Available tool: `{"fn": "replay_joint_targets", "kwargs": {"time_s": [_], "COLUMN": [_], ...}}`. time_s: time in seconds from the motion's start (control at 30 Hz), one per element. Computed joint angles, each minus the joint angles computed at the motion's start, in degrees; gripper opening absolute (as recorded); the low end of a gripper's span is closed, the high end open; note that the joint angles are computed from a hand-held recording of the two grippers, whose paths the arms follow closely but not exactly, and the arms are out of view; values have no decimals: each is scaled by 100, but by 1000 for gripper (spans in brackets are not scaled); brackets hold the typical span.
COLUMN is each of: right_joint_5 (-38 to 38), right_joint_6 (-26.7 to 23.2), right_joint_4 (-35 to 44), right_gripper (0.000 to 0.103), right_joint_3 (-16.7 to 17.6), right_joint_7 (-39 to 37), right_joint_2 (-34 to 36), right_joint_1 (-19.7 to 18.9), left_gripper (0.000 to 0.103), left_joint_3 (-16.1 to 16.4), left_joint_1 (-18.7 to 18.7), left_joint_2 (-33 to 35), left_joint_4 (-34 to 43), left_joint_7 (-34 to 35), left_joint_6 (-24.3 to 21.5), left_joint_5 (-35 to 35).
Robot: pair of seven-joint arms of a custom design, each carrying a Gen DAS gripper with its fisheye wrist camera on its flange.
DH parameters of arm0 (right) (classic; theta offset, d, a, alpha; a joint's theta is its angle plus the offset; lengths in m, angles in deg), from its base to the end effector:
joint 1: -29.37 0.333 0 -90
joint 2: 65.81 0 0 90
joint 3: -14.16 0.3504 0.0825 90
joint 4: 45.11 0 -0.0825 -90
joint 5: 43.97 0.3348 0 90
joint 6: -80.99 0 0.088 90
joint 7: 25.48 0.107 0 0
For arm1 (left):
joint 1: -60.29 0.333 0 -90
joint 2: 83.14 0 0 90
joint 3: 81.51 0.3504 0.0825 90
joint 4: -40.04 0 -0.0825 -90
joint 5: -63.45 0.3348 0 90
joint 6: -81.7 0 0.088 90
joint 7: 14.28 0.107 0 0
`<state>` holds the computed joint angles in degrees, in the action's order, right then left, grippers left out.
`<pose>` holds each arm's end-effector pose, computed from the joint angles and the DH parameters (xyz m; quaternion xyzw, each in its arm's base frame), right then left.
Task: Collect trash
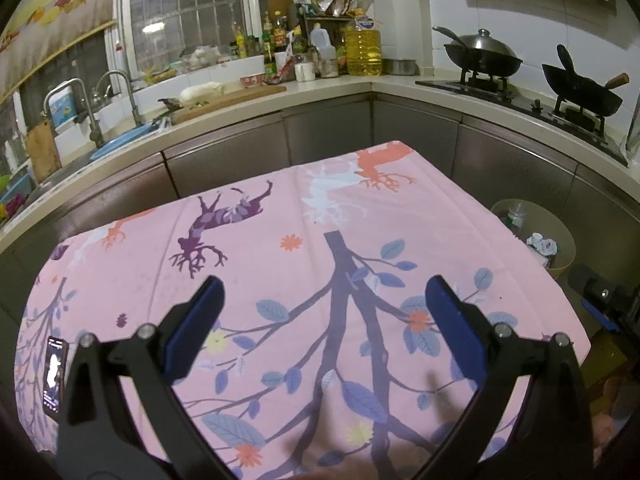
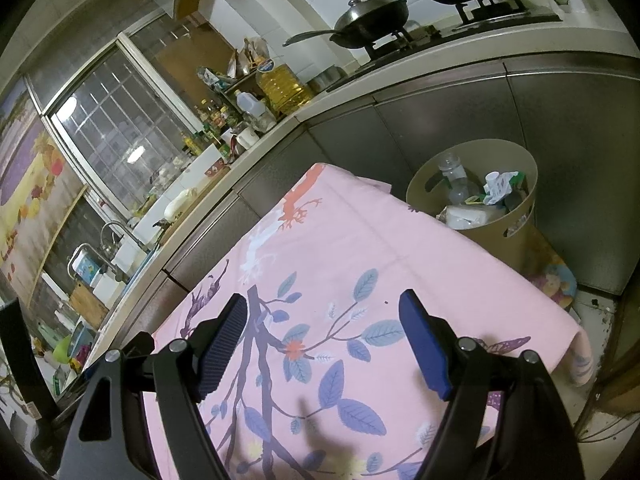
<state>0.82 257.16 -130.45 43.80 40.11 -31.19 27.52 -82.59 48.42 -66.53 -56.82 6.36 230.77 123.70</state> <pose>0.6981 0.1839 0.4946 -0.5747 0.6290 -0.0678 0.5191 0.6288 -0.1612 0.5424 -0.6941 0.5542 -0.2394 0.3921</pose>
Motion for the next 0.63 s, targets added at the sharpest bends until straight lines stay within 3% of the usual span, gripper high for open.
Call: {"fn": "replay_joint_targets", "kwargs": {"time_s": [0.23,0.63], "right_joint_5": [-98,-191], "right_joint_6": [44,-81], "right_joint_4": [33,92], "right_gripper": [75,75], "right_joint_3": [-48,-108], "right_joint_7": [81,200], "right_joint_2": [15,9], "right_joint_1": [48,54], "left_gripper": [97,97], "left_joint_3": [16,35], "left_joint_1": [-12,-21], "left_joint_2": [9,140], "left_joint_4": [-8,149], "left_joint_7": [-56,375], "left_joint_6": [38,142], "left_joint_5": [118,-424]}}
